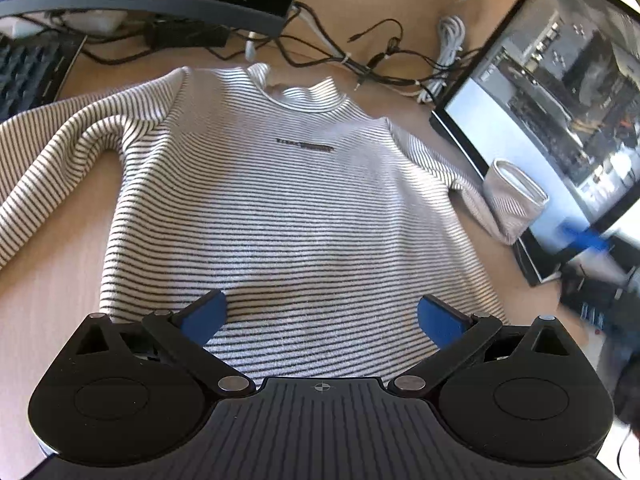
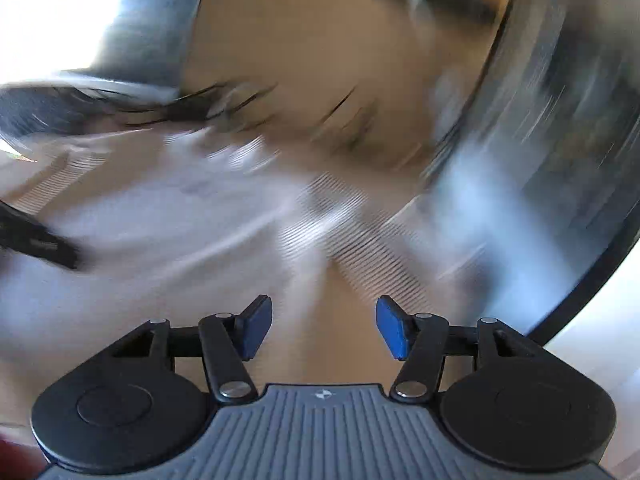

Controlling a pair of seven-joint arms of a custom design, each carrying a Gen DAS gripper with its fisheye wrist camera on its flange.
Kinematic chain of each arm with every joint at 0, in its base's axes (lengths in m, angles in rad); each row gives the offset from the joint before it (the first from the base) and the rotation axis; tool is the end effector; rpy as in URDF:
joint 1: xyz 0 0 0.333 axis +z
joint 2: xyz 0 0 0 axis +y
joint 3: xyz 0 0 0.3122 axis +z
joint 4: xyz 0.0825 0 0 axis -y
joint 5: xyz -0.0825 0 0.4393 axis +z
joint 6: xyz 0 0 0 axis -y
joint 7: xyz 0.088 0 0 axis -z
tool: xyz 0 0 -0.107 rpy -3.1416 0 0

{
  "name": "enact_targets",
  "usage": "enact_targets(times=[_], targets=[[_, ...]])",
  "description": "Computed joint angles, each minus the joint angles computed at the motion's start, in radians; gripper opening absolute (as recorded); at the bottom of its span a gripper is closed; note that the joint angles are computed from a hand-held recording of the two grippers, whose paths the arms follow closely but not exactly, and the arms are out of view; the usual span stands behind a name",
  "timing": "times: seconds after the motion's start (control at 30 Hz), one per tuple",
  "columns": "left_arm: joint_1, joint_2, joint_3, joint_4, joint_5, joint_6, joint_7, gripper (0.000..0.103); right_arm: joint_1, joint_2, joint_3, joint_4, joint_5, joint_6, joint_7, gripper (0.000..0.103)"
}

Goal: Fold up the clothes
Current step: 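Grasp the sweater hem with the right gripper and fold it toward the collar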

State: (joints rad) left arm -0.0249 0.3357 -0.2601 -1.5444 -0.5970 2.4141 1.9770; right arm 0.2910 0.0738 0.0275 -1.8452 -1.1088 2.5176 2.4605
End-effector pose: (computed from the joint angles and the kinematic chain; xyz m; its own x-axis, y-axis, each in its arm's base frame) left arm 0.7287 -0.1904 0.5066 -0.4040 -0.8153 0.4149 -0.8152 0.1151 -0.5676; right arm 0.6412 0.2194 0.5225 -0.0488 -0.9068 0.4188 -0.5933 -0.3110 -0.7425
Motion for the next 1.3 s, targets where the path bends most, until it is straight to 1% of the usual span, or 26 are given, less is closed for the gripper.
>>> enact_targets(times=[0.03,0.07,0.1,0.2,0.27,0.33,0.37,0.4,0.43,0.47,0.67,0.73,0.83,0.87,0.93,1.0,1.07,1.17,1.3], targets=[[-0.002,0.001,0.001,0.002,0.005,0.000,-0.005,0.103,0.024,0.007,-0.016,0.016,-0.115,-0.063,0.018,0.057],[-0.005,-0.001,0.002,-0.001,0.013,0.004,-0.001,0.103,0.014,0.022,-0.005,0.034,-0.159,-0.099,0.000,0.058],[-0.008,-0.003,0.002,-0.005,0.021,0.008,0.004,0.103,0.013,0.040,-0.008,0.051,-0.175,-0.116,-0.035,0.059],[-0.013,-0.007,0.004,-0.012,0.042,0.017,0.009,0.103,0.022,0.098,-0.021,0.098,-0.211,-0.154,-0.136,0.062],[-0.016,-0.008,0.005,-0.013,0.053,0.019,0.010,0.103,0.030,0.139,-0.032,0.137,-0.194,-0.169,-0.191,0.062],[-0.018,-0.006,0.006,-0.011,0.062,0.018,0.007,0.103,0.035,0.181,-0.045,0.183,-0.148,-0.186,-0.234,0.062],[-0.016,-0.005,0.005,-0.009,0.059,0.014,0.008,0.103,0.037,0.199,-0.052,0.205,-0.118,-0.189,-0.255,0.061],[-0.013,-0.004,0.005,-0.006,0.056,0.009,0.010,0.103,0.033,0.208,-0.056,0.221,-0.071,-0.176,-0.273,0.046],[-0.012,-0.002,0.005,-0.003,0.054,0.007,0.008,0.103,0.028,0.218,-0.060,0.238,-0.022,-0.164,-0.293,0.034],[-0.011,-0.001,0.004,-0.003,0.052,0.008,0.009,0.103,0.025,0.224,-0.066,0.256,0.020,-0.150,-0.304,0.015],[-0.008,0.001,0.001,-0.005,0.042,0.017,0.018,0.103,0.014,0.244,-0.107,0.396,0.167,-0.038,-0.201,0.014],[-0.006,0.000,-0.001,-0.008,0.037,0.021,0.026,0.103,-0.004,0.277,-0.117,0.491,0.247,0.008,-0.168,0.014],[-0.002,-0.004,-0.004,-0.018,0.024,0.033,0.044,0.103,-0.034,0.328,-0.113,0.618,0.411,0.097,-0.164,0.013],[-0.001,-0.007,-0.005,-0.024,0.018,0.040,0.049,0.103,-0.047,0.350,-0.103,0.664,0.476,0.126,-0.174,0.014],[0.000,-0.008,-0.005,-0.026,0.011,0.042,0.050,0.103,-0.093,0.397,-0.045,0.734,0.644,0.202,-0.243,0.014],[0.001,-0.009,-0.005,-0.028,0.004,0.045,0.051,0.103,-0.121,0.450,0.017,0.806,0.776,0.232,-0.325,0.014],[0.001,-0.007,-0.004,-0.026,0.000,0.043,0.047,0.103,-0.125,0.504,0.059,0.873,0.858,0.227,-0.404,0.014],[0.003,0.004,-0.003,-0.006,0.003,0.022,0.048,0.103,-0.103,0.576,0.076,0.956,0.924,0.207,-0.489,0.014],[0.010,0.006,-0.006,-0.003,-0.009,0.010,0.062,0.103,-0.090,0.672,0.105,1.082,1.034,0.133,-0.577,0.014]])
